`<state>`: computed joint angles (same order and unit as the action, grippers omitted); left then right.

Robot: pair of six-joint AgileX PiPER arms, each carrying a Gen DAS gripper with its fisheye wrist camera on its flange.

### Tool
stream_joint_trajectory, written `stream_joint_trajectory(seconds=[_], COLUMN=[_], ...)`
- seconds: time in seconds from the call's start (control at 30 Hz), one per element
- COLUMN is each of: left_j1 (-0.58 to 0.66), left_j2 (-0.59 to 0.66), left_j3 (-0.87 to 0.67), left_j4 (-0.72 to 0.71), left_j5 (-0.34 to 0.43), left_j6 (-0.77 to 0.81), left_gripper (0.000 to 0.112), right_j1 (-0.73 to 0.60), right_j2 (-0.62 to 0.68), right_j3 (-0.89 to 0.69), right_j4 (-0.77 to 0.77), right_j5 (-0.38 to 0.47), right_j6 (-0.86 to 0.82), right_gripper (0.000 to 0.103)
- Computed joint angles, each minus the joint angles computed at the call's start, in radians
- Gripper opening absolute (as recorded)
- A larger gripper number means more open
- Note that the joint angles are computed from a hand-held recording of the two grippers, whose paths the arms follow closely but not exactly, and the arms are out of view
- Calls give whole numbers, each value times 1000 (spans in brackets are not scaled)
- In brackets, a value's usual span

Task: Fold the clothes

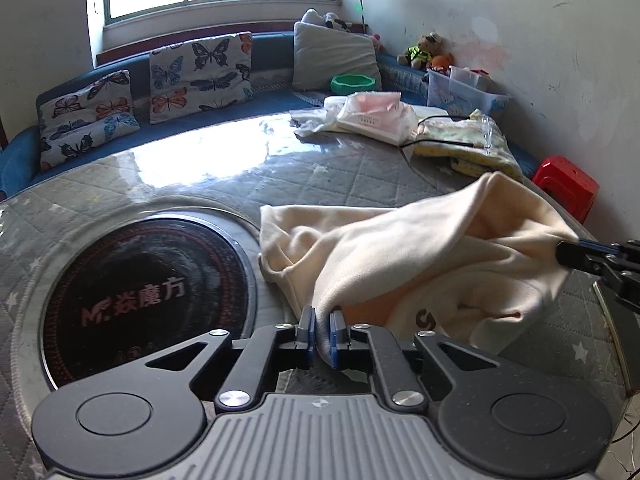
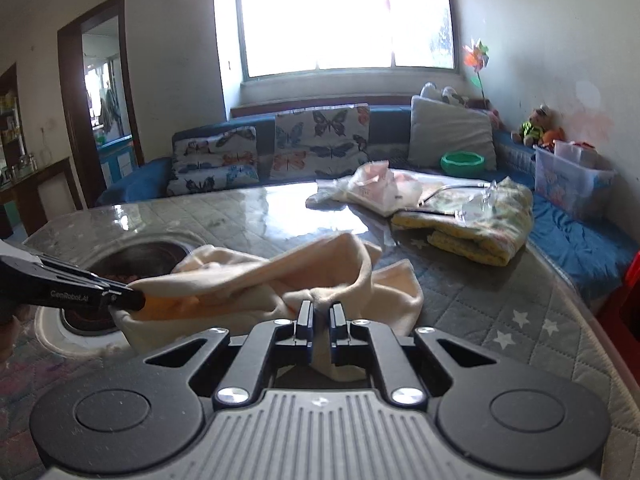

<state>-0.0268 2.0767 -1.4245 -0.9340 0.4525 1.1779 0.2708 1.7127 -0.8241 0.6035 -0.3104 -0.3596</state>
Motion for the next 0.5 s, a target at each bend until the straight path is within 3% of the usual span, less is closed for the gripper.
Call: stream_joint_trajectory(seconds=[0.37, 0.5], left_j1=[118, 151], left_j2=[-131, -149], left_j3=[111, 120], left_j4=[-206, -215], left_j5=[63, 160], left_j6=[226, 279], left_gripper=[4, 5], right_j1=[101, 142], right_j2=[-166, -179], right_j3=[72, 50], right_j4=[60, 311], right_j5=[-55, -35], right_j6=[-93, -363], right_gripper=[4, 4])
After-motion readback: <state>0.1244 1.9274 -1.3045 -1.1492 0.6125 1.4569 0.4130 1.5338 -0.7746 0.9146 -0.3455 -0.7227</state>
